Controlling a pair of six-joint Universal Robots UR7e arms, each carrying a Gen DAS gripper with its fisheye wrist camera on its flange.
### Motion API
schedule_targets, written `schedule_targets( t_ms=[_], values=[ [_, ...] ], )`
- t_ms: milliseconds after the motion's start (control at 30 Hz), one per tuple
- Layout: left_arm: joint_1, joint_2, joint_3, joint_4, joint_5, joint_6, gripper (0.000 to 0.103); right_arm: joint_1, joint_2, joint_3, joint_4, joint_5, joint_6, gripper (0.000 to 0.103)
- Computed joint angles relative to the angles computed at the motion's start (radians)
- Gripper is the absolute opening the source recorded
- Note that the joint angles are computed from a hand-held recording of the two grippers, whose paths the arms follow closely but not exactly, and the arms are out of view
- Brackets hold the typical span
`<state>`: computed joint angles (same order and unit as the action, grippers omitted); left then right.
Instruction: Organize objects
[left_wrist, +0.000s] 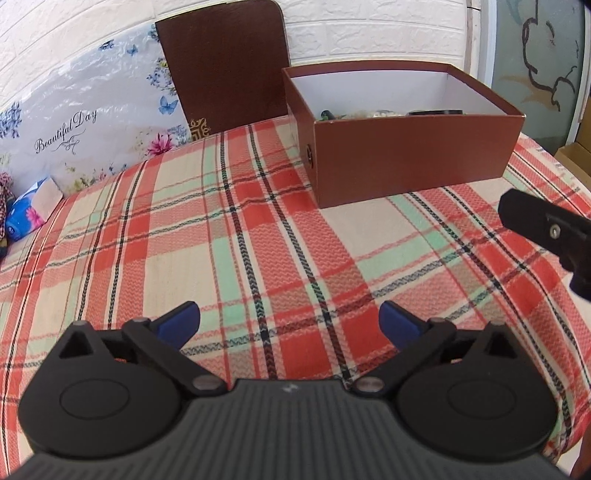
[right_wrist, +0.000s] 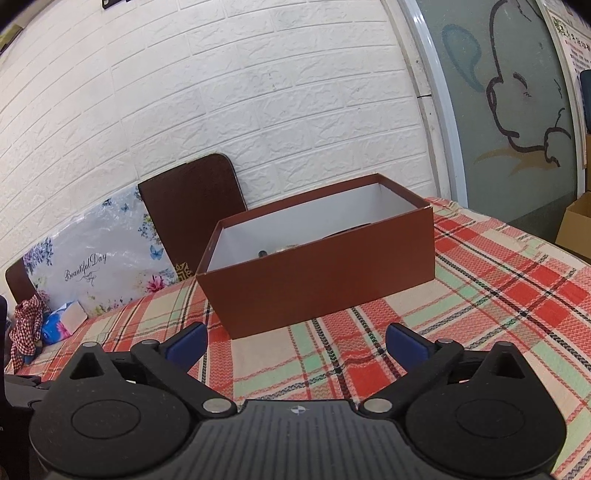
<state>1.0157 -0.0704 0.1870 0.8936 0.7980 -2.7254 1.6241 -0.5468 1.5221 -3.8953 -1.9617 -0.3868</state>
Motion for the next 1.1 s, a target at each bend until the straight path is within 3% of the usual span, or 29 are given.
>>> schedule_targets(
  t_ms=[100, 667, 1100],
  values=[
    [0.001, -0.051, 0.103, -0.074, -0.011, 0.011, 0.103, 0.004, 0.004, -0.002, 0.007, -0.006, -0.005, 0.102],
    [0.009, 0.003, 0.006, 0.003, -0.037, -0.031, 0.103, 0.011, 0.014, -0.008, 0.024, -0.022, -0.006, 0.102],
    [0.008, -0.024, 0.058, -0.036, -0.037, -0.021, 0.103, 0.005, 0.009, -0.004, 0.032, -0.01, -0.016, 0.102]
  ],
)
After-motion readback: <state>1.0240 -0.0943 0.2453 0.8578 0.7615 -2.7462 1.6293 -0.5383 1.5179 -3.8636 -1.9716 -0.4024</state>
